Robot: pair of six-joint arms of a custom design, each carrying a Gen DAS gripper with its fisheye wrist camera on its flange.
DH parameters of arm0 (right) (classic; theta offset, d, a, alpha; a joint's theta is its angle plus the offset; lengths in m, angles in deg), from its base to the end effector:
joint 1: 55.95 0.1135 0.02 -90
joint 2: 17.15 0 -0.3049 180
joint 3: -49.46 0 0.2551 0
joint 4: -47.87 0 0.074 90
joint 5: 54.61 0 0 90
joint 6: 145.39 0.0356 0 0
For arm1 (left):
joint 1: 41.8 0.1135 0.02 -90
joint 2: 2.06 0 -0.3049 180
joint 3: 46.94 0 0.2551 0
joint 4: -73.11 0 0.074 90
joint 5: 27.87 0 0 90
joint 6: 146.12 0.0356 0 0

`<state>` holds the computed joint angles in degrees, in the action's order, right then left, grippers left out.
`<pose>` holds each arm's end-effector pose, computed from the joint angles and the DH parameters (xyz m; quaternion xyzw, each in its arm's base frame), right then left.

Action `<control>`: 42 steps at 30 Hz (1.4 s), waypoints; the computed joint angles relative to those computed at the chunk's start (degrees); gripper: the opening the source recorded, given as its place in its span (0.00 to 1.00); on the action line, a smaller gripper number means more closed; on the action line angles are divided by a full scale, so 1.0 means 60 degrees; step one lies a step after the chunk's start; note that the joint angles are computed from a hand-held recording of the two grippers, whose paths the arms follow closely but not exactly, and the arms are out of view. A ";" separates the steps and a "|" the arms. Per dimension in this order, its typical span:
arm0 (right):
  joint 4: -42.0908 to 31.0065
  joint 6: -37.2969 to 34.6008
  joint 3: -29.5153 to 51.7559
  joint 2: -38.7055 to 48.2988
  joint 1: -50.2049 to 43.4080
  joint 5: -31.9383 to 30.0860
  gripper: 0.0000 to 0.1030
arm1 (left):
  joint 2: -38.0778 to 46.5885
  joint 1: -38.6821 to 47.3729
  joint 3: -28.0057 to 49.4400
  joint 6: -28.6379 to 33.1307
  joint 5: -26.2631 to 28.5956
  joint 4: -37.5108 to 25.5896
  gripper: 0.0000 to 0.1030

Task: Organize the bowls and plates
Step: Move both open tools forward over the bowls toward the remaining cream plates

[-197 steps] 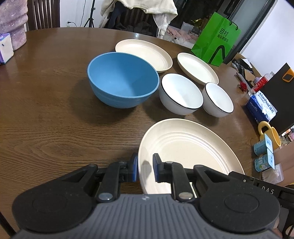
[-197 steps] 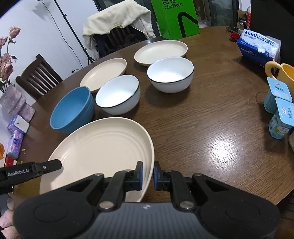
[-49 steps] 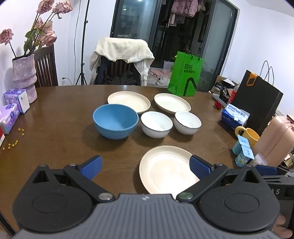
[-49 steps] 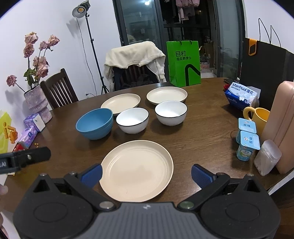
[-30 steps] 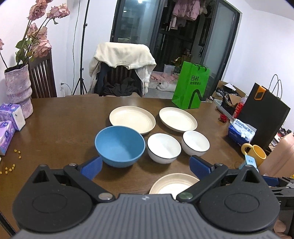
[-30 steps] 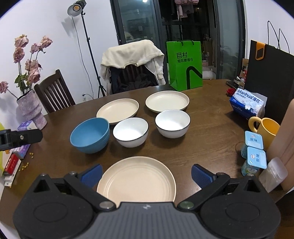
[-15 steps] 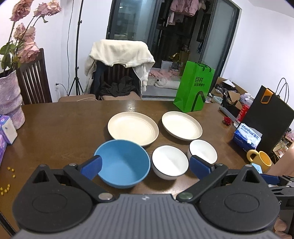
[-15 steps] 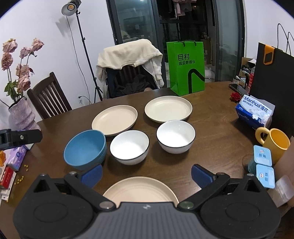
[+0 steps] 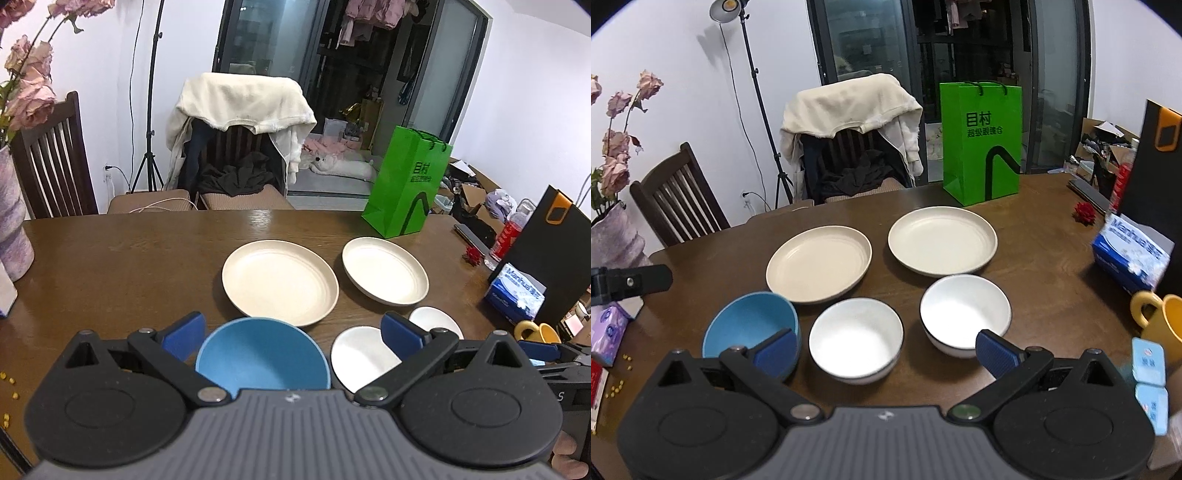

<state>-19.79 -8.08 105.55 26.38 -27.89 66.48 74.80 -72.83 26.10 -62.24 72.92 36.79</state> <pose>0.1037 0.0344 0.2933 0.2329 0.8927 -0.0257 0.3849 0.2438 -0.1544 0.3232 0.2334 0.8730 -0.2145 0.3706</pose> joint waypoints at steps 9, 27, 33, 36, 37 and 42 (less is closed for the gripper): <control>0.2335 -0.1852 -0.0247 0.1383 -0.2181 -0.1494 1.00 | 0.1654 0.0334 0.0876 0.0279 0.0394 0.0331 1.00; 0.4631 -0.3456 0.0858 0.4733 -0.4255 -0.3225 1.00 | 0.4237 0.0603 0.3524 0.0400 0.0267 0.0159 1.00; 0.4943 -0.3708 0.1613 0.6030 -0.4556 -0.3727 1.00 | 0.5187 0.0639 0.4759 0.0444 0.0068 -0.0173 1.00; 0.4960 -0.3683 0.2030 0.6626 -0.4684 -0.3925 1.00 | 0.5668 0.0596 0.5403 0.0582 -0.0083 -0.0414 1.00; 0.5009 -0.3689 0.2098 0.6763 -0.4750 -0.4020 1.00 | 0.5798 0.0588 0.5556 0.0587 -0.0140 -0.0451 1.00; 0.4973 -0.3606 0.2787 0.7762 -0.4995 -0.4149 1.00 | 0.6828 0.0611 0.6970 0.0472 -0.0318 -0.1009 1.00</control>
